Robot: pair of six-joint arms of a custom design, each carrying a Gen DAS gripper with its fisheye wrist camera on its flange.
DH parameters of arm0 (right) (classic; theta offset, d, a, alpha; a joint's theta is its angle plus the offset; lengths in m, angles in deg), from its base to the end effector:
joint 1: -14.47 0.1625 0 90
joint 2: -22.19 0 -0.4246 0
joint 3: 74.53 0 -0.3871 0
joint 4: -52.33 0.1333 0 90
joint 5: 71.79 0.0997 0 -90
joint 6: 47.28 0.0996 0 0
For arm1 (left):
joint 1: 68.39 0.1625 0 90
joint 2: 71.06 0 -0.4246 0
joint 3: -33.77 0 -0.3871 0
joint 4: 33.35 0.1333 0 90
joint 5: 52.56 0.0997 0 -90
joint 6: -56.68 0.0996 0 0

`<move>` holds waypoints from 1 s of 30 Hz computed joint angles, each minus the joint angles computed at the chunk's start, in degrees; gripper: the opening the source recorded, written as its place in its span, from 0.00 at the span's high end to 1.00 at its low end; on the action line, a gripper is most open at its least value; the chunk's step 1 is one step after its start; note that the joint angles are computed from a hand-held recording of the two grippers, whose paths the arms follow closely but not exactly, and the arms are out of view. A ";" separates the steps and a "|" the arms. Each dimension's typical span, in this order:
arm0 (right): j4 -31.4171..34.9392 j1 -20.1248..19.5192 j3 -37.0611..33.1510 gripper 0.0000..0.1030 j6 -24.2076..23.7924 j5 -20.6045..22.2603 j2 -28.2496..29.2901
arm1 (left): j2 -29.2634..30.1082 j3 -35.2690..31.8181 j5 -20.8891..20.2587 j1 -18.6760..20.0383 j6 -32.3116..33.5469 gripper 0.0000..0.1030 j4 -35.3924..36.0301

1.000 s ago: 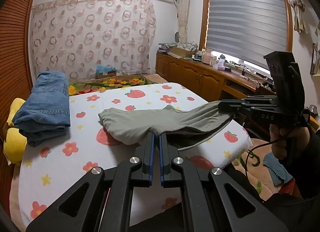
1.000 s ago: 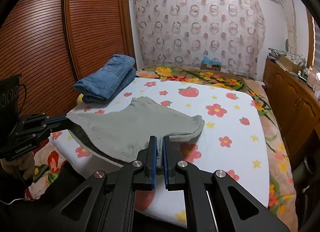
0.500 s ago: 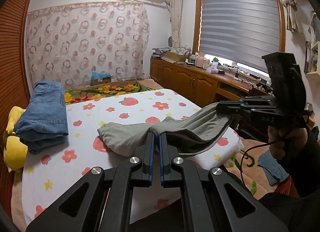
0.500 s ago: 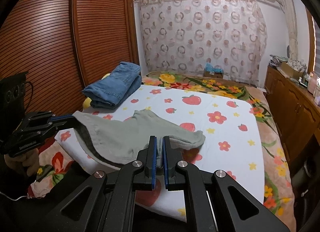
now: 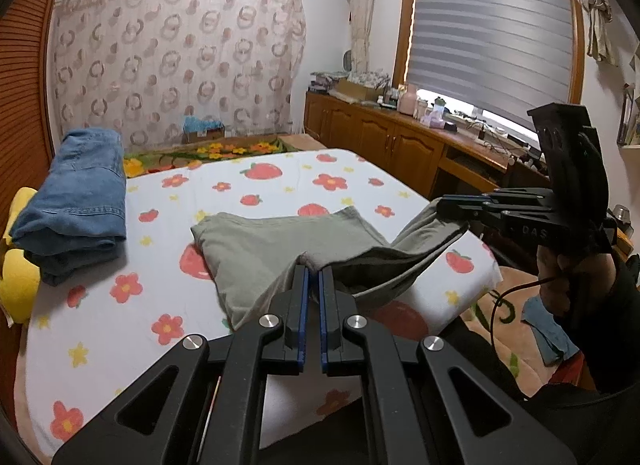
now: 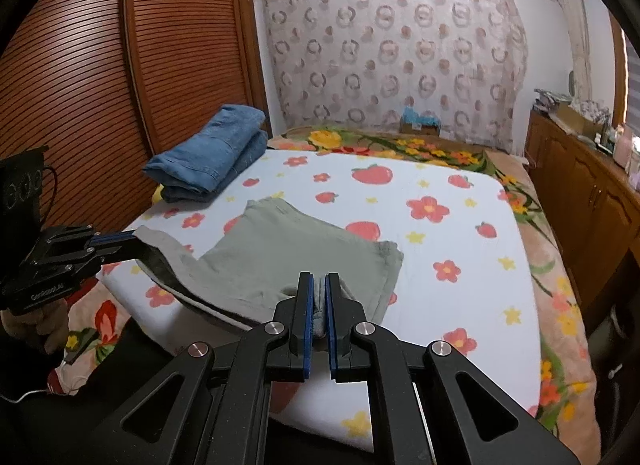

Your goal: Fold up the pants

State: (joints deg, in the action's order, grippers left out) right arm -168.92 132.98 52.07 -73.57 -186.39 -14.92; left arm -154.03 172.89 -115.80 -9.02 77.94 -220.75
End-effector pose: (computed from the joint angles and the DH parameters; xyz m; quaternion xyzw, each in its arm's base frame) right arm 0.3083 -0.3751 0.0304 0.3527 -0.8454 0.3520 0.1923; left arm -0.0511 -0.4360 0.2613 0.3251 0.8544 -0.3592 0.1879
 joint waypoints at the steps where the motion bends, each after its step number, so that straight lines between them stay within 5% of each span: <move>1: 0.65 -0.29 -0.63 0.95 0.12 0.07 0.11 | 0.87 -0.74 0.05 0.22 0.29 0.95 -0.21; 30: 12.88 -6.68 -15.84 0.95 -1.20 3.52 4.95 | 14.10 -18.25 -2.98 8.38 2.95 0.95 3.79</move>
State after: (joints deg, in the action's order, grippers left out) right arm -156.04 126.30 36.23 -74.77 -182.87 -9.97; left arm -139.92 154.64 -118.78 -0.64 80.89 -216.96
